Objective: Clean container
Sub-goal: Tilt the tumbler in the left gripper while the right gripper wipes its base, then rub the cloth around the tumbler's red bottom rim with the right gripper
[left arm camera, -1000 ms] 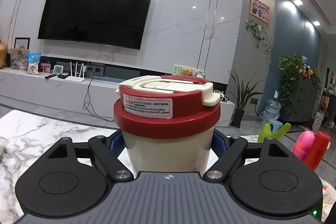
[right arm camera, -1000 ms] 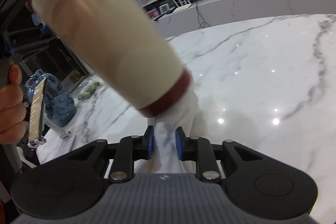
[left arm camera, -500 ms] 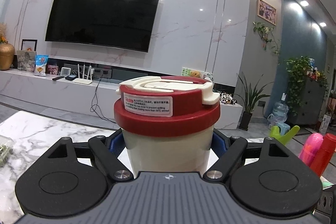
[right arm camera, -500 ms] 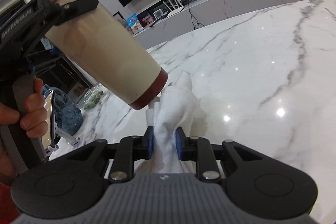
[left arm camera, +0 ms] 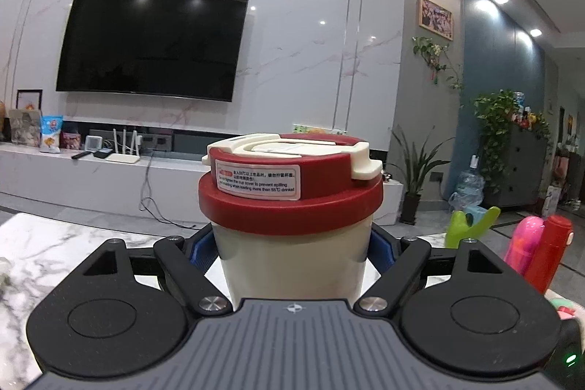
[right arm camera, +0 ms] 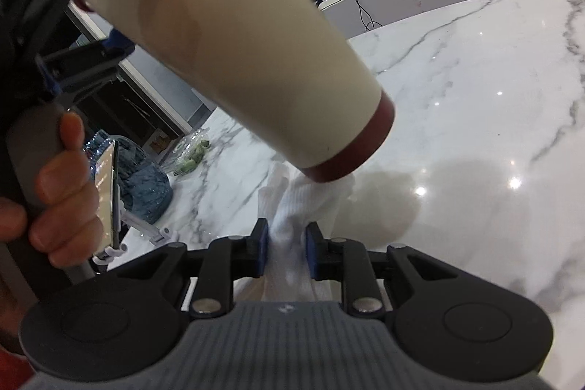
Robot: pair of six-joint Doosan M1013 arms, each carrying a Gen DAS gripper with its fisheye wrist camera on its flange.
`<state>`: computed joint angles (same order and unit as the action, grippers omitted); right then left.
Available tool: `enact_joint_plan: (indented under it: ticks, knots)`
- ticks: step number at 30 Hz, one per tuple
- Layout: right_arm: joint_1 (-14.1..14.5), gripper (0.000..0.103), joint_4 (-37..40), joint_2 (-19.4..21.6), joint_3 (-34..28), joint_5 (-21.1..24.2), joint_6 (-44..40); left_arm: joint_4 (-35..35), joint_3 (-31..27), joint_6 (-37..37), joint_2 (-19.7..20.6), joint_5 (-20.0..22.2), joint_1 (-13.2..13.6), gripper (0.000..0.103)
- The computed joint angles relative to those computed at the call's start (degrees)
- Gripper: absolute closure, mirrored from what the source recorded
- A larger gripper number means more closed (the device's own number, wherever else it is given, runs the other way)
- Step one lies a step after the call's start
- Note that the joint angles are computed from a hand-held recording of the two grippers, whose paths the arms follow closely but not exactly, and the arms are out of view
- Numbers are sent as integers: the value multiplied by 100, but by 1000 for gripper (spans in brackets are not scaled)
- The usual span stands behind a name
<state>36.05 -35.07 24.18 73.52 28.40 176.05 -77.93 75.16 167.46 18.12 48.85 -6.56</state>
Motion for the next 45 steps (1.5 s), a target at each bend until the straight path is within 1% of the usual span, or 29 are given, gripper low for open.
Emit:
enact_joint_plan:
  ticks: [4,6,9,12,14,19,22,26,29,33,35,38,40,43,45]
  knots:
    - [42,79,-112,-146,145,56,111,66,39,-97,-40,-291,-25,23]
    - [79,79,-233,-248,247,153,198,79,39,-153,-51,-331,-23,23]
    - [125,79,-504,-385,384,317,469,24,42,-112,-68,-247,0,23]
    - [152,79,-667,-414,404,433,664,-18,42,-71,-81,-67,33,23]
    - [165,79,-686,-399,368,489,661,-41,44,-43,-92,61,56,23]
    - [162,79,-326,-237,121,458,149,-151,45,83,-110,321,119,23]
    - [177,79,-246,-122,-51,505,-11,-75,14,62,-106,349,139,23]
    - [206,79,-490,-33,-188,784,211,42,-39,-138,-76,341,182,23]
    - [217,79,-655,-41,-175,982,338,22,-36,-114,-85,276,205,23]
    - [207,79,-838,-81,-139,1202,452,35,-72,-230,-67,313,238,23]
    - [217,79,-958,-94,-126,1233,478,58,-107,-287,-49,385,248,23]
    - [259,79,-1100,32,-286,1267,224,28,-117,-277,-41,445,254,23]
    - [280,79,-1063,105,-394,1297,29,-39,-137,-304,-22,530,272,23]
    - [272,79,-972,91,-341,1065,-82,-129,-184,-386,20,678,299,23]
    - [269,79,-852,122,-366,940,-243,-121,-194,-376,30,661,295,23]
